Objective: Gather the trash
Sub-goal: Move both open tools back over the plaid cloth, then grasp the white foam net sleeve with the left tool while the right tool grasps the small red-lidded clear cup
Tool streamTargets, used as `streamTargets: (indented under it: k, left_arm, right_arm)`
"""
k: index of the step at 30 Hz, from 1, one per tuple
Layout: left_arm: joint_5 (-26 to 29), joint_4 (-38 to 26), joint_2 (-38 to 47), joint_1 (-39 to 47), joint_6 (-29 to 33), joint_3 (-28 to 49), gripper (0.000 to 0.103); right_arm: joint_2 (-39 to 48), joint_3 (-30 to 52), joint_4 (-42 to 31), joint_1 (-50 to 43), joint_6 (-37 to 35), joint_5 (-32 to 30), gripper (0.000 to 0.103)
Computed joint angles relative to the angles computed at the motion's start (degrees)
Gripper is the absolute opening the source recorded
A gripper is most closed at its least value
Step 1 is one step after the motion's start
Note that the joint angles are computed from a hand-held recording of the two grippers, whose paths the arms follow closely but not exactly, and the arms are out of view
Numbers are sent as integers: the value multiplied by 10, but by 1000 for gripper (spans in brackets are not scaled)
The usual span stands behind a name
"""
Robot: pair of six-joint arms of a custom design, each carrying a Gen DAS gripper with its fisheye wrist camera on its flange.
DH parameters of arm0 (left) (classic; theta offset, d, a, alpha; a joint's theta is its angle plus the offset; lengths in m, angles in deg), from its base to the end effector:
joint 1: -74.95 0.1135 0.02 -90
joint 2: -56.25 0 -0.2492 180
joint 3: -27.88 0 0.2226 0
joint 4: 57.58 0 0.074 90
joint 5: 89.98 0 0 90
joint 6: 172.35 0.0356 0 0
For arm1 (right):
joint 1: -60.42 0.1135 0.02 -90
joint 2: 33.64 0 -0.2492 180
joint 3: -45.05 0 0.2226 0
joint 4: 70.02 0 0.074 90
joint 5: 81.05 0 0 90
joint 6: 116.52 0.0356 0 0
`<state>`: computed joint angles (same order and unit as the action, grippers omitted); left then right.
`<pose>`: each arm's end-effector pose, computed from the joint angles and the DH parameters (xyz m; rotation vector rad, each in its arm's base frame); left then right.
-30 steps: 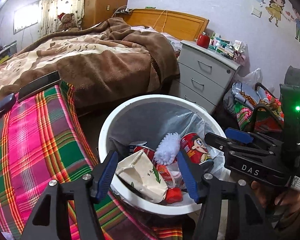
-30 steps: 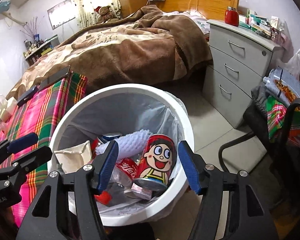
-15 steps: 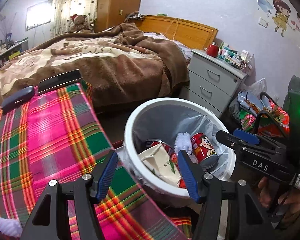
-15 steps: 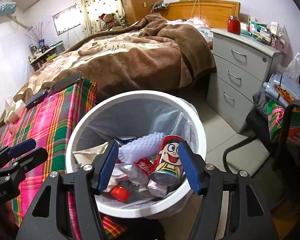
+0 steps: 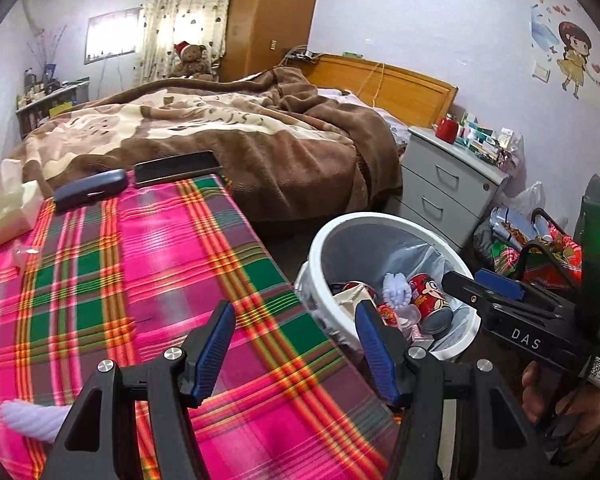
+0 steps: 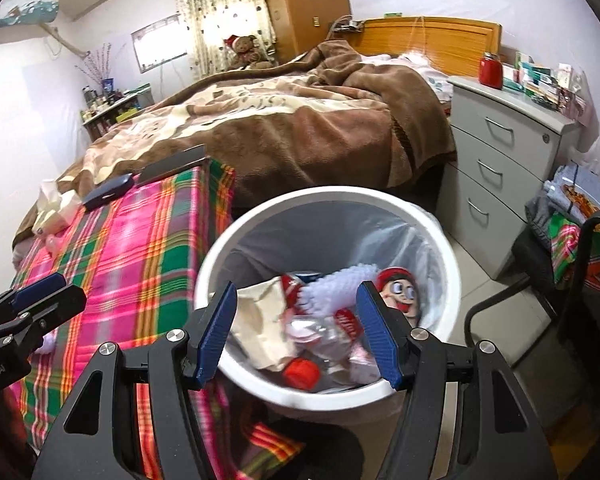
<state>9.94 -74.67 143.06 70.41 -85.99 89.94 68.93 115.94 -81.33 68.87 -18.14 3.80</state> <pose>0.2881 -0.0290 0.1964 0.1073 2.3004 -0.2725 0.3395 0.0537 0.1652 -0.0470 2.3304 0.2520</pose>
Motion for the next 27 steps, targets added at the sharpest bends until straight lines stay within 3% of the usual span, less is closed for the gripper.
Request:
streamTargets:
  k: [13, 22, 27]
  left_arm:
    - [52, -5, -107, 158, 68, -108, 63]
    - [108, -14, -102, 331, 191, -143, 66]
    - [100, -18, -57, 380, 275, -129, 69]
  right_arm:
    - [1, -14, 40, 93, 11, -3, 64]
    - [43, 33, 25, 169, 8, 10, 64]
    - [73, 72, 9, 191, 18, 6, 64]
